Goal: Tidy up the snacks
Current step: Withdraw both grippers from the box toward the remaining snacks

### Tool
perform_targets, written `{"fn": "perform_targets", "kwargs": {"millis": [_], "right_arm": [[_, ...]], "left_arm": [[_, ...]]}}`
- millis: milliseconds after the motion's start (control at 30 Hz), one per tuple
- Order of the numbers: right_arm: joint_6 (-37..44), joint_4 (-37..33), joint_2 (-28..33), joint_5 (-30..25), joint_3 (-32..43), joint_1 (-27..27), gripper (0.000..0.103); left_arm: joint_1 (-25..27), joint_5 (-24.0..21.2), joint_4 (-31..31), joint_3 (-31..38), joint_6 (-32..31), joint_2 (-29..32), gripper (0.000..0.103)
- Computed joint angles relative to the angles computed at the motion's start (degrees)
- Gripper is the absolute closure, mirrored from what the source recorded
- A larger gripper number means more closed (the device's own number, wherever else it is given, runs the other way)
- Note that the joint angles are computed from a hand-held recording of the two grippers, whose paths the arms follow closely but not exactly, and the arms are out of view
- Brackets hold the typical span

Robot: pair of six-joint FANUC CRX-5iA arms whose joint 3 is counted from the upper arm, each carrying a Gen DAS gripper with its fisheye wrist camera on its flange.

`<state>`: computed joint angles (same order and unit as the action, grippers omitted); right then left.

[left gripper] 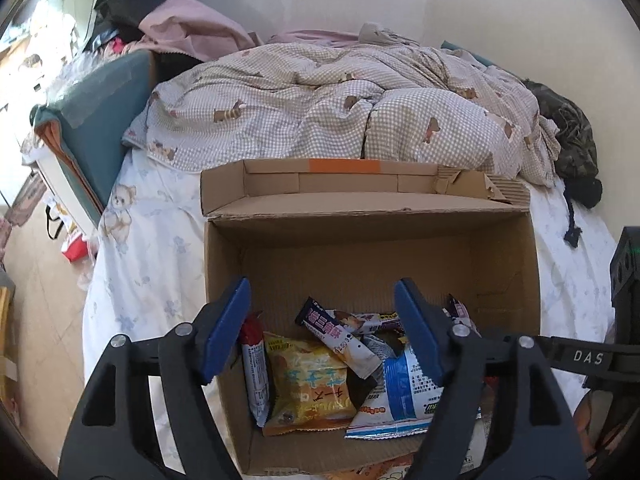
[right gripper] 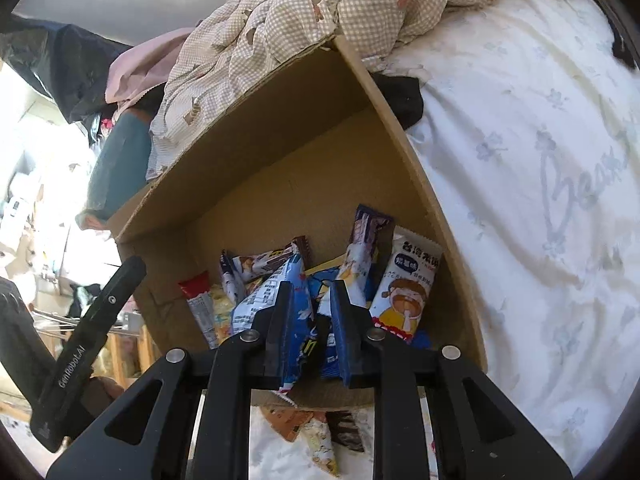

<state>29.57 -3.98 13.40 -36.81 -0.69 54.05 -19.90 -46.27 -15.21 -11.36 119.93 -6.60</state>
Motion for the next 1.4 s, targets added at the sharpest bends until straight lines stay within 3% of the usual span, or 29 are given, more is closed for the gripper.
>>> {"fn": "perform_targets", "kwargs": {"millis": [133, 367, 500, 567, 667, 1000, 1167, 1400], "right_arm": [[-3.22, 4.06, -1.60, 2.37, -2.43, 1.20, 0.031], [-4.86, 7.43, -2.81, 1.77, -2.89, 2.34, 0.030], [-6.49, 9.69, -4.20, 1.99, -3.85, 3.44, 0.030], [-7.54, 10.47, -4.90, 2.07, -4.28, 3.92, 0.025], [-10.84, 13.24, -7.07, 3.02, -6.38, 5.28, 0.021], [-19.45, 24.49, -11.87, 0.79, -11.51, 10.56, 0.016], [-20.80, 23.32, -13.26, -0.73, -13.49, 12.70, 0.016], [-23.00, 22.37, -15.43, -1.89, -16.44, 14.58, 0.016]], "left_arm": [[0.43, 1.18, 1.75, -1.07, -1.40, -0.97, 0.030], [-0.01, 1.88, 0.93, -2.48, 0.22, -4.09, 0.030], [-0.77, 0.67, -0.54, -3.02, 3.68, -6.43, 0.009], [-1.73, -1.01, -2.00, -2.61, 5.46, -7.26, 0.007], [-2.82, -2.92, -1.88, -2.61, 3.88, -8.74, 0.007], [-9.68, -9.78, -10.76, -3.01, 10.52, -14.08, 0.007], [-8.11, -10.23, -5.37, -6.31, 8.34, -17.66, 0.007], [-10.04, -13.37, -3.75, -8.18, 10.45, -19.18, 0.007]]}}
